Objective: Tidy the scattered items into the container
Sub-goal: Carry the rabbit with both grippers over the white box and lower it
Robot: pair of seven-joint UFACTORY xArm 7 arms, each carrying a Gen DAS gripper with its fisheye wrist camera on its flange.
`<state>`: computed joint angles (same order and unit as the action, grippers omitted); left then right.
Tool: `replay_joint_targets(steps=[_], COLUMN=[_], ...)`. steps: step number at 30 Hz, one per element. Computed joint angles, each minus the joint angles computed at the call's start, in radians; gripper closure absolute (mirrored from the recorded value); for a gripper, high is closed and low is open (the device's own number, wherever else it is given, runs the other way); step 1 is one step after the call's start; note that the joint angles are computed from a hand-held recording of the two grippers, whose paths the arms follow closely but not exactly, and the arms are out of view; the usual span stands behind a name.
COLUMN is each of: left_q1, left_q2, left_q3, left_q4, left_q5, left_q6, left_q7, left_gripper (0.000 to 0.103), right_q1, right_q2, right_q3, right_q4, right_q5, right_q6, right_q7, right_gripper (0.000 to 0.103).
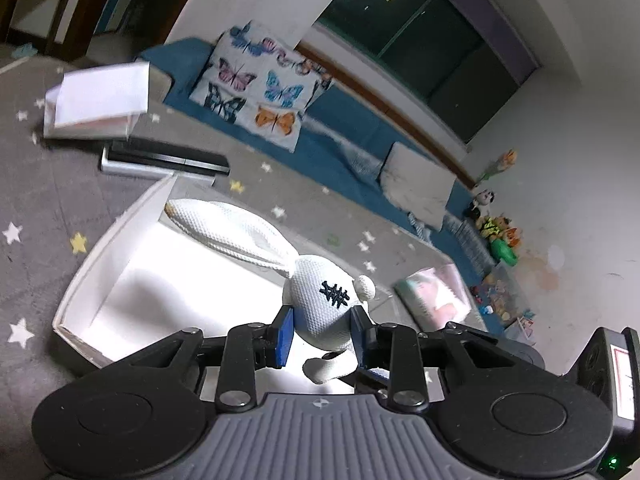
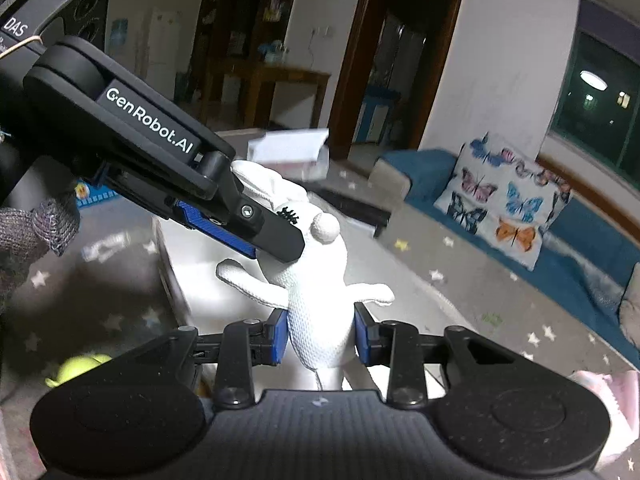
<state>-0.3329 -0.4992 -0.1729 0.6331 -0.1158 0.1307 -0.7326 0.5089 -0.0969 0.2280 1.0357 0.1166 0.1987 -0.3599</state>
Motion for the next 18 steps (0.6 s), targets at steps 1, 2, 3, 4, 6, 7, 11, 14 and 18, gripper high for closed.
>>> replay_joint_targets(steps=[1,2,3,4,6,7,11,14,18], left_q1=[-0.009,-0.016,-0.019,-0.026,-0.039,-0.046,-0.059,-0.070,-0.069], left_q2=[0.019,0.037,0.056,0.073,0.099,0.112,0.151,0.171,0.199], left_q3=[0.012,0.021,0.027,0.037,0.056,0.064,0.080,0.089,0.092], left_q4=[0.004,0.009,0.016,0.021,0.029,0.033,0.046,0.056,0.074], left_q5=[-0.005,-0.010,-0.014,-0.020,-0.036,-0.045,-0.078,-0.104,-0.134], left_q6=[-0.004,-0.008,-0.011,-0.014,-0.016,-0.016,-0.014,-0.006,0.015], left_q7=[0.008,0.014,0.020,0.029,0.047,0.057,0.088,0.112,0.136], left_gripper=[0.070,0.070,0.070,0.070,0.070,0.070,0.070,0.070,0.072], right_q1=[0.001,0.000,-0.003,-0.006,-0.013,-0.017,-0.034,-0.038,-0.039], right_q2=[0.014,0.027,0.041,0.056,0.083,0.095,0.150,0.173,0.207], right_q3=[-0.004,-0.007,-0.006,-0.005,-0.005,-0.003,0.003,0.002,-0.002], right_q4=[0.005,0.011,0.019,0.029,0.050,0.061,0.117,0.138,0.175], right_q5=[0.008,0.012,0.012,0.012,0.031,0.042,0.028,-0.027,-0.086], right_q6=[0.011,0.020,0.027,0.036,0.058,0.070,0.129,0.158,0.194], right_q7=[-0.013,-0.023,-0.028,-0.033,-0.059,-0.073,-0.082,-0.053,-0.019], right_gripper=[0.071,0.071,0.071,0.071,0.071,0.071,0.071,0.071,0.071])
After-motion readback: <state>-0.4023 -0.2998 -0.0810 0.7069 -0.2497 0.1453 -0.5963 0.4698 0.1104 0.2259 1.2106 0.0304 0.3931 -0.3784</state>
